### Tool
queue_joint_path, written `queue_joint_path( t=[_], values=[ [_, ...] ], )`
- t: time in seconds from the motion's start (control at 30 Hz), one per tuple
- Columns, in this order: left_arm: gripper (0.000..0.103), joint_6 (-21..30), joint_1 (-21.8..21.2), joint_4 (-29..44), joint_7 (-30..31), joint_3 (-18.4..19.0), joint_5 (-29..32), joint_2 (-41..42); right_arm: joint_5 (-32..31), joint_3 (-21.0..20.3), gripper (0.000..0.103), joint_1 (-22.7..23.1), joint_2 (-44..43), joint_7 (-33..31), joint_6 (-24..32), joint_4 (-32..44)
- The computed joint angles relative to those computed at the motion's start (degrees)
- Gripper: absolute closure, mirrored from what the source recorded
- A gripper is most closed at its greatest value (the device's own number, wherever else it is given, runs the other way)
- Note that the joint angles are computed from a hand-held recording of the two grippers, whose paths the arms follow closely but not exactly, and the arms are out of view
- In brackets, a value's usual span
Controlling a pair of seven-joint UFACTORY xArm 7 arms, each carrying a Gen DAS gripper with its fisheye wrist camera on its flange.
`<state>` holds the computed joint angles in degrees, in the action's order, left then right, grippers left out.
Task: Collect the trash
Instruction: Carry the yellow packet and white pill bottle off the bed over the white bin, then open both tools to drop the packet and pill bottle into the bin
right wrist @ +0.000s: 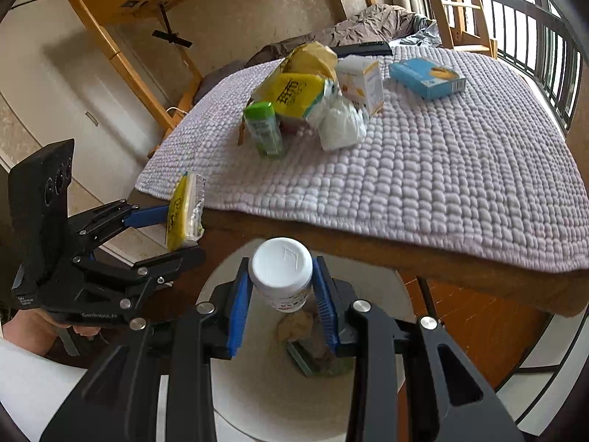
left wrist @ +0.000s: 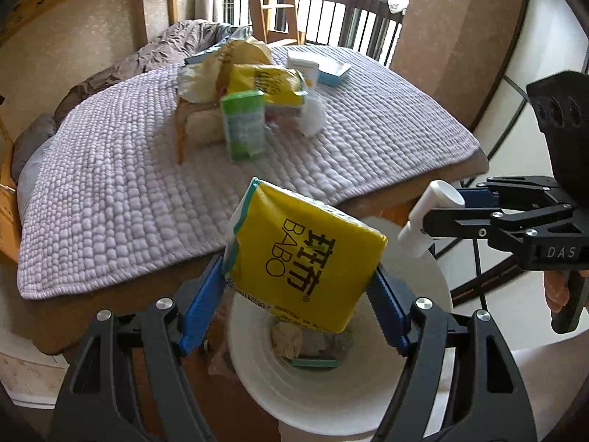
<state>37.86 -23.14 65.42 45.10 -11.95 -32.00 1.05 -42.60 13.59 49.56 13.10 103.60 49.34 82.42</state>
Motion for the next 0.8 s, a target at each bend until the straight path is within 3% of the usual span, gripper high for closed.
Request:
queue_joint_path(
  t=[0.33, 0.8],
  values=[
    [0.027, -0.3, -0.8, -3.6, -0.2, -0.1, 1.1, -1.5, 1.0, 0.3, 0.070, 0.7, 0.8, 0.0, -0.1, -0.1],
    [0.027, -1.0, -1.7, -5.4, -3.2, -0.8, 5.8, 0.3, 3.3, -0.4, 0.070, 0.8, 2.6, 1.2, -4.5, -2.2]
  ],
)
